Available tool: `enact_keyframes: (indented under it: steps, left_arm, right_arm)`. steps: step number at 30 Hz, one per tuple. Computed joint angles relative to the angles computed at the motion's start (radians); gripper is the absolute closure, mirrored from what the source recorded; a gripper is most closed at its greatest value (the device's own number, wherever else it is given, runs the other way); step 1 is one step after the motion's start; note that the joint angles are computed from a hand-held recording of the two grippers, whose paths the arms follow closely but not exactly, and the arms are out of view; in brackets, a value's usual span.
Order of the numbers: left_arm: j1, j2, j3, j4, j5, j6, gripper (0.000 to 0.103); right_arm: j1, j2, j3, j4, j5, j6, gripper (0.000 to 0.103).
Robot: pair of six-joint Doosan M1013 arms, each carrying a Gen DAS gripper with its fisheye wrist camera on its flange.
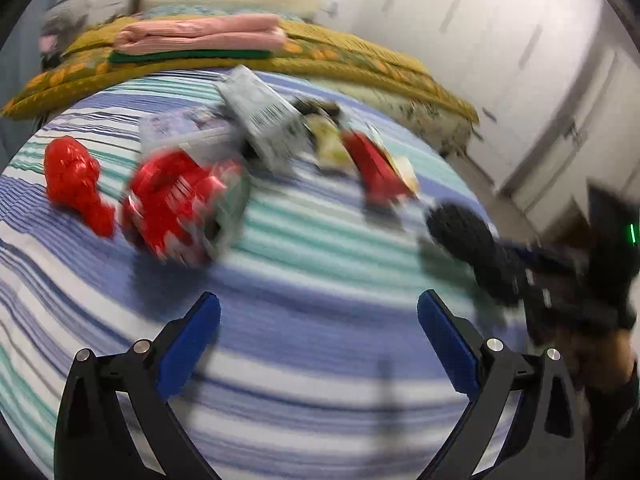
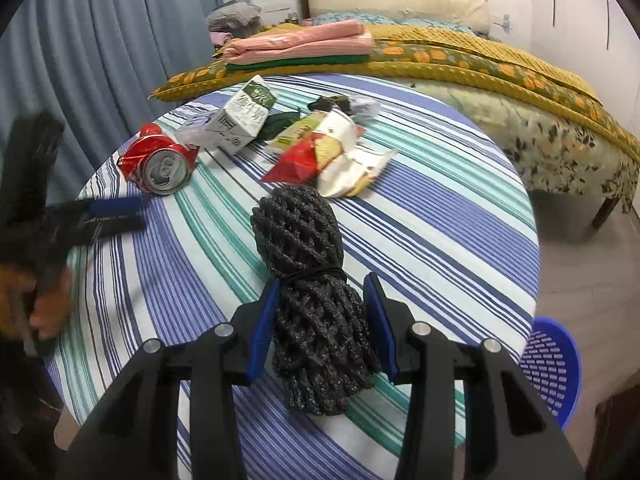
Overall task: Collect trash
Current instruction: 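Grasp the crushed red cola can with the left gripper while the right gripper holds the black net, then carry the can and net over the blue wastebasket and open both grippers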
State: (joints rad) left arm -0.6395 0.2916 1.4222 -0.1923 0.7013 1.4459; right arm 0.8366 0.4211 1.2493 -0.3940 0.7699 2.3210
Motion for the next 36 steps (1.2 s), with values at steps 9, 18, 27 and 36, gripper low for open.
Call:
enact_keyframes:
  steps: [9,18,27,36]
  left_arm:
    - [0.011,-0.016,-0.019,0.409,-0.038,-0.357,0.005]
    - [0.0,0.084,-0.129,0.481,0.09,-0.222,0.009]
    - [-0.003,0.081,-0.135,0.43,0.136,-0.181,0.057]
    - [-0.032,0.03,-0.073,0.364,0.091,-0.211,0.058]
  right_arm:
    - [-0.005,-0.004,0.008,0.013,-0.005,0.015,0.061]
    - [-0.007,-0.015,0.022,0.016,-0.023,0.037,0.061]
    - [-0.019,-0.019,0.036,0.058,-0.012,0.029,0.06]
    - [-0.017,-0.005,0.019,0.073,0.031,-0.025,0.06]
